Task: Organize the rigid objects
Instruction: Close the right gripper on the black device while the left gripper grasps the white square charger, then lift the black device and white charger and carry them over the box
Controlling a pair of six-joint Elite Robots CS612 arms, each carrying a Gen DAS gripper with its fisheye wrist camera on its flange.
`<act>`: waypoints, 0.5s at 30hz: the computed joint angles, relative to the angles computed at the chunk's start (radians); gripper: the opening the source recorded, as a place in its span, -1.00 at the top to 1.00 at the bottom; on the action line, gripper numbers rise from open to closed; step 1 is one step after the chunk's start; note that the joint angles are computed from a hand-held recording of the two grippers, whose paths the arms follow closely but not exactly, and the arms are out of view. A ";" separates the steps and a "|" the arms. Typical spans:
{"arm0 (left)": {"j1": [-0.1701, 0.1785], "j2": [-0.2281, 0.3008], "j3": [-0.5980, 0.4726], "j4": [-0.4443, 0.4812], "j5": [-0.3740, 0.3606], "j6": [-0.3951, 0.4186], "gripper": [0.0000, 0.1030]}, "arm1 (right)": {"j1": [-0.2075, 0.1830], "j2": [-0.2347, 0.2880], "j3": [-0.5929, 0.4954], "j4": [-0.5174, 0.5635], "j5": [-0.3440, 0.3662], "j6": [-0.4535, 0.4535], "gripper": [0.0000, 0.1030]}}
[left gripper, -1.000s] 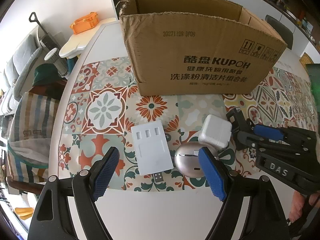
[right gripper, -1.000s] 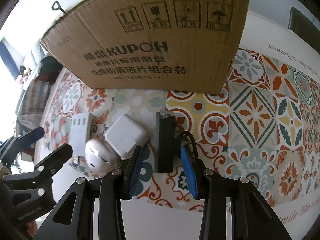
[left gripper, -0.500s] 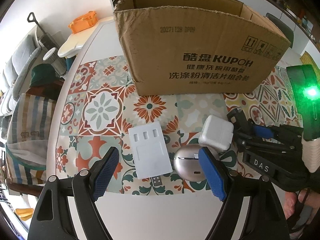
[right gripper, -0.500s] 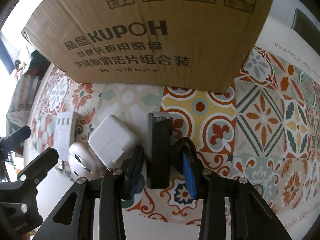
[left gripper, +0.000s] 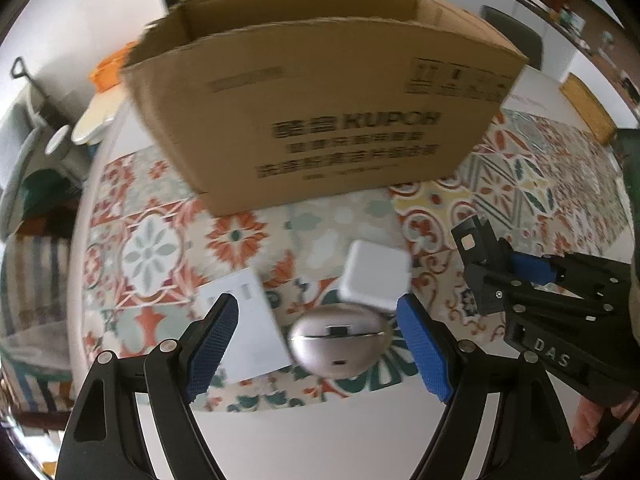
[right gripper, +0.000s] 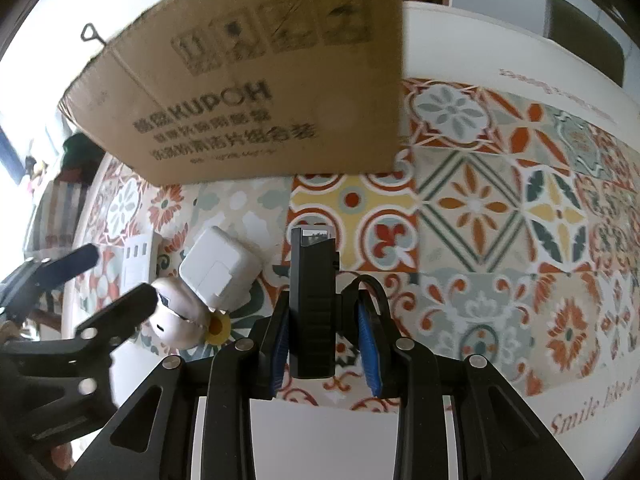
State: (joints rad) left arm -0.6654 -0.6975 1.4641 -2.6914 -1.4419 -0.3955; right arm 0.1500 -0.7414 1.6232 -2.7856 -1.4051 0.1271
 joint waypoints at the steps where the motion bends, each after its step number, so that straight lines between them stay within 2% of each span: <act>1: 0.000 0.006 -0.008 0.003 -0.013 0.013 -0.58 | -0.002 -0.005 0.006 -0.001 -0.007 0.006 0.40; 7: 0.000 0.036 -0.053 0.023 -0.071 0.083 -0.58 | -0.018 -0.019 0.028 0.001 -0.007 0.027 0.40; 15: -0.003 0.085 -0.128 0.103 -0.086 0.137 -0.41 | -0.023 -0.020 0.033 0.018 -0.009 0.046 0.40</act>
